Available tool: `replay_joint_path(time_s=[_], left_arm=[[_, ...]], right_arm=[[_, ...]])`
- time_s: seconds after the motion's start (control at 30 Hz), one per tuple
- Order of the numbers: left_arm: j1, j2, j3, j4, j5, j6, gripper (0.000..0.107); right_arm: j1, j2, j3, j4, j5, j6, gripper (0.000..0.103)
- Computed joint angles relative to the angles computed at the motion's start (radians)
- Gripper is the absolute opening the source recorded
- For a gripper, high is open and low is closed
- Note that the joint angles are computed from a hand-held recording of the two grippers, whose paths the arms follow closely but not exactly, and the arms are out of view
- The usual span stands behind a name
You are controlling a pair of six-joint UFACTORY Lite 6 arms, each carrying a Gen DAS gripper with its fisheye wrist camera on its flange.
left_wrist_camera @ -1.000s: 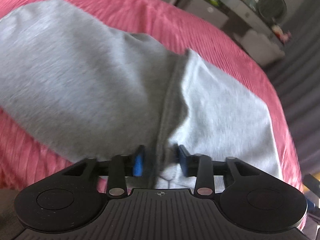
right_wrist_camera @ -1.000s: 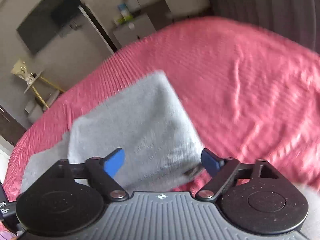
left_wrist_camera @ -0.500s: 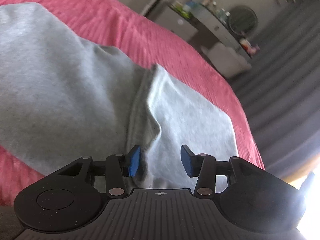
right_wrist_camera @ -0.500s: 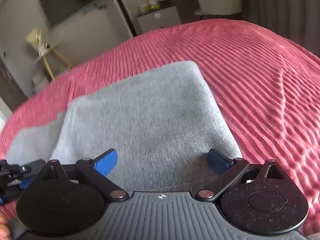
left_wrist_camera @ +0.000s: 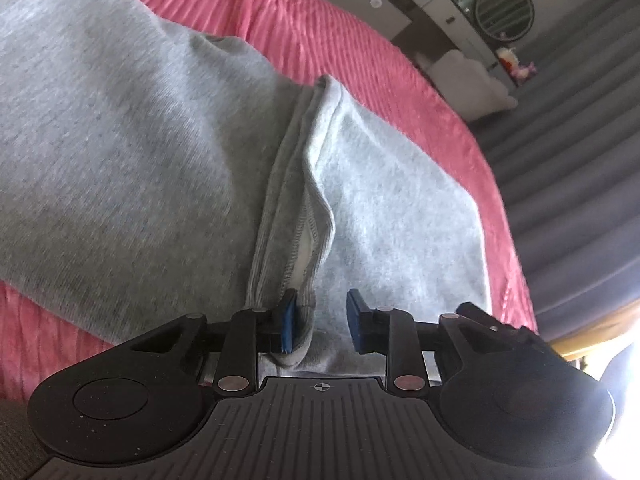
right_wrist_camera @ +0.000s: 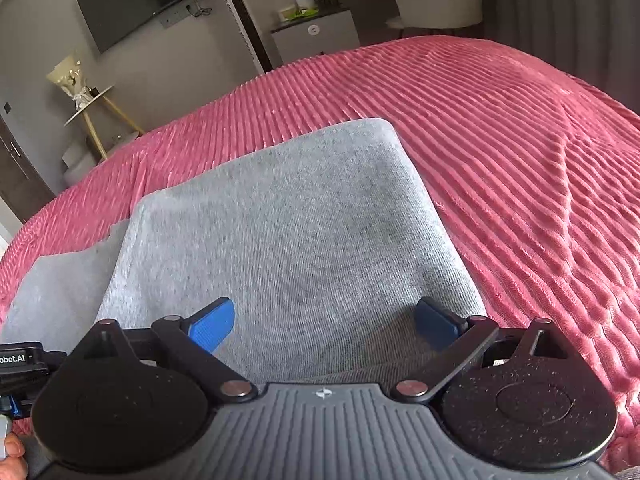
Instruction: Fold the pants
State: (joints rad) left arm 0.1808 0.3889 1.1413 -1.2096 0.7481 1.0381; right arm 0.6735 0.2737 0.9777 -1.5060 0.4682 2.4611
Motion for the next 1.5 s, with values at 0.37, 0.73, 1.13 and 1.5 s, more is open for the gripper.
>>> replay_joint_path(time_s=[0.37,0.73,1.13,1.5], left_arm=[[-0.057,-0.003,0.02,0.124,-0.113,-0.103,0.01],[-0.094,-0.255,-0.193,0.165,-0.287,-0.071,0.009],[0.088,-0.246,-0.221,-0.213,-0.18,0.135,0.051],[-0.056,-0.118,-0.08,0.173,-0.199,-0.15,0.068]], right_arm=[[0.006,0.035,0.061,0.153,0.004,-0.22,0.097],[0.002,-0.106,-0.103,-0.087,0.01,0.148,0.096],[-0.007,-0.116,-0.128,-0.167,0.006,0.263,0.096],[-0.003,-0.122,-0.177,-0.414,0.018,0.537,0.048]])
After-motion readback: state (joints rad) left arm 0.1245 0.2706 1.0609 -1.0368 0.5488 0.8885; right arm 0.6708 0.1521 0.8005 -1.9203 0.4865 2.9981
